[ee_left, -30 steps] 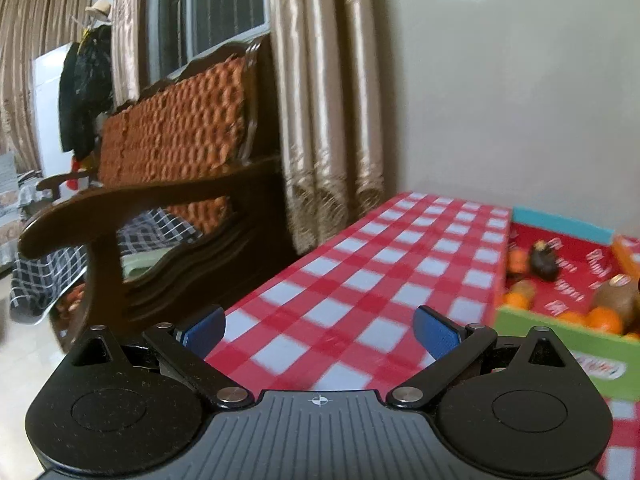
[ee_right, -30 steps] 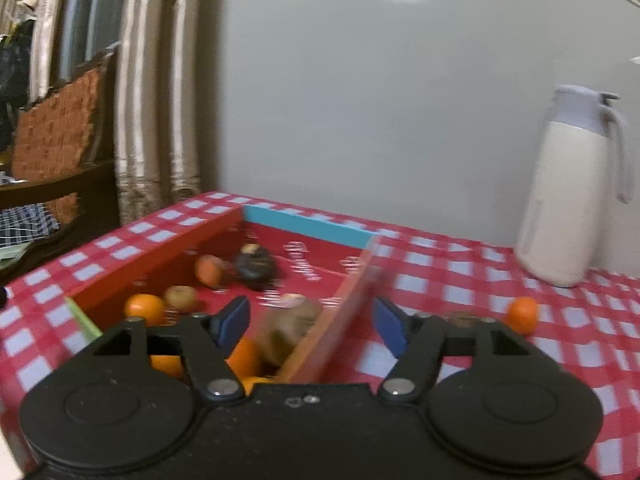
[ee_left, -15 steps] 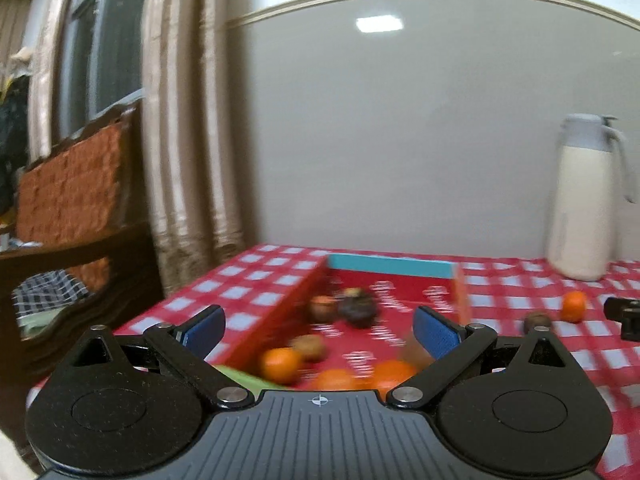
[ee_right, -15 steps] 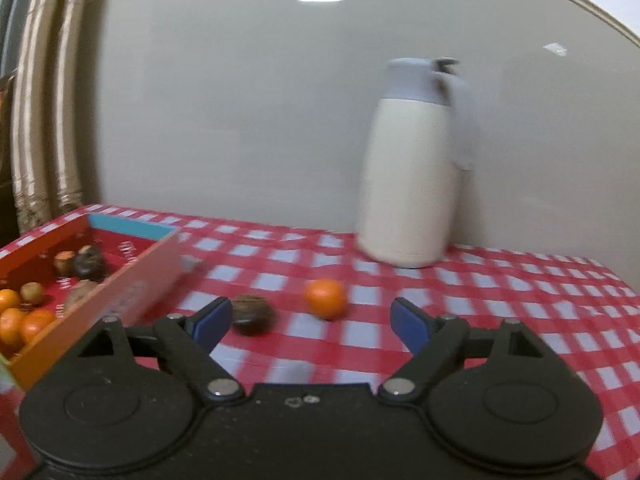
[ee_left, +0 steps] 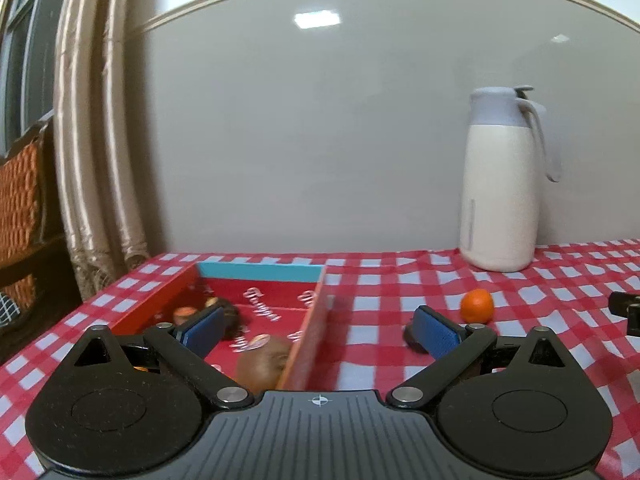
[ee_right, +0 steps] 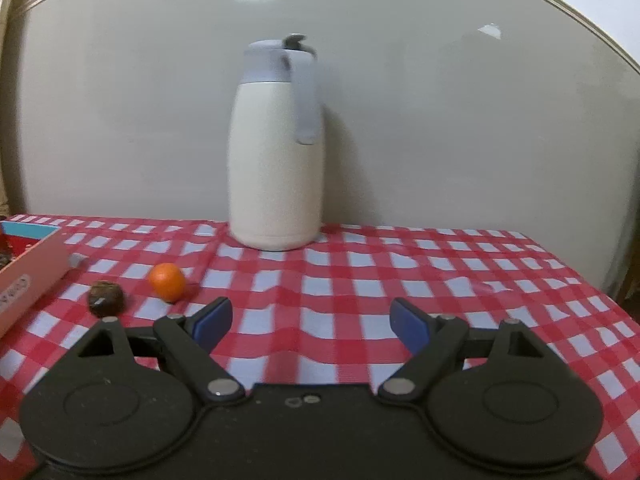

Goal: Organize fruits
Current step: 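Move the left gripper to the dark bumpy brown fruit and grasp it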

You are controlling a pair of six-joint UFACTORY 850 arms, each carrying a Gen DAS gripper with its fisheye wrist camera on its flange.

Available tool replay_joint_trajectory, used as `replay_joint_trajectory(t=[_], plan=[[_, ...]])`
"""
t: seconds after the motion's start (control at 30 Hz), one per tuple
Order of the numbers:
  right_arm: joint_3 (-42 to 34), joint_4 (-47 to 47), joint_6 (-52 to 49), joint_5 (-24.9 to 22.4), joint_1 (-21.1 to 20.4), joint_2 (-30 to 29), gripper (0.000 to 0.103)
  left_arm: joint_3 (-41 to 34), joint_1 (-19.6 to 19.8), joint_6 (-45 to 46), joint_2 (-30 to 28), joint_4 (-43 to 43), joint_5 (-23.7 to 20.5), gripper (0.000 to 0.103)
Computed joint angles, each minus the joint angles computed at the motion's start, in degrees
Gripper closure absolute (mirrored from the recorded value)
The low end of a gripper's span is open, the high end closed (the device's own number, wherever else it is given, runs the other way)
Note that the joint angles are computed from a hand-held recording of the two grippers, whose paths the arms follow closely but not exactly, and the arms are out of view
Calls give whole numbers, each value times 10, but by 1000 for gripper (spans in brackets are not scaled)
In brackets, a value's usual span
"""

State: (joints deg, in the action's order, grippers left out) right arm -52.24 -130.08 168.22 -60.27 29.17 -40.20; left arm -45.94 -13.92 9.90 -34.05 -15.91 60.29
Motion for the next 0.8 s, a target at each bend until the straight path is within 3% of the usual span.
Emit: replay_joint_trajectory(t=[0.47, 0.63, 0.8], plan=[[15, 0, 35, -4, -49, 3, 18, -112, -35, 1, -69, 14, -106, 4], [9, -6, 35, 5, -66, -2, 18, -161, -36, 14, -96, 7, -160, 25], [5, -26, 66, 21, -84, -3, 18, -207, -36, 33, -123, -12, -209, 31]])
